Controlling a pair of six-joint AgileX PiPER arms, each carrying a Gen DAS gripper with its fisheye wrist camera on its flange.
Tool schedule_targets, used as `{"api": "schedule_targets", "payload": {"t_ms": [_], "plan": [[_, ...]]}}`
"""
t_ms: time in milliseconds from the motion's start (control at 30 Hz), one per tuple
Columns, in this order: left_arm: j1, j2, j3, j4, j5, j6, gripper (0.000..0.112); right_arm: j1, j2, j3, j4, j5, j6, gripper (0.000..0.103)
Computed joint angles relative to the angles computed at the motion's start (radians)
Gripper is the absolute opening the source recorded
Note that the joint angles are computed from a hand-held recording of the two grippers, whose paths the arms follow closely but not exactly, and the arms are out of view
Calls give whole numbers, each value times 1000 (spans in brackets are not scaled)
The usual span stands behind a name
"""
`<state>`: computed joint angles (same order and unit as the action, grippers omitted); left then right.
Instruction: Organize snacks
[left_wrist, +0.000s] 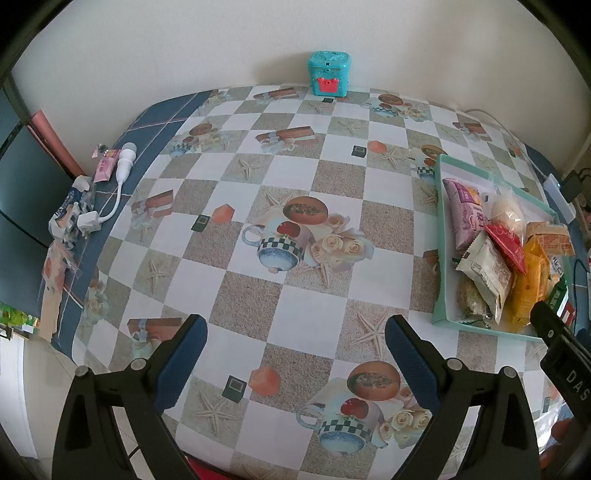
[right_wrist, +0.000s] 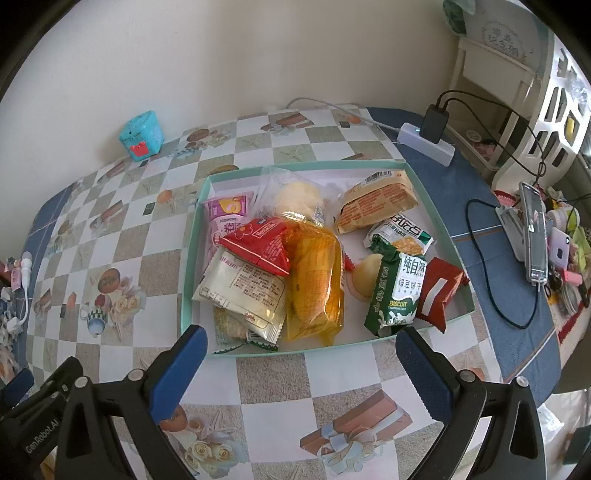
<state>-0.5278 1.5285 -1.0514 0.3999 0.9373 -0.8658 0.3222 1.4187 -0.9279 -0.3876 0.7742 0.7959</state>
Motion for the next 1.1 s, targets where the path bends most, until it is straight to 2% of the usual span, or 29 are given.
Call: {"api": "schedule_targets", "payload": {"t_ms": [1100], "plan": [[-18,-19,-2,18,-10,-47,97,-1,3,0,6,-2,-8,103]]}}
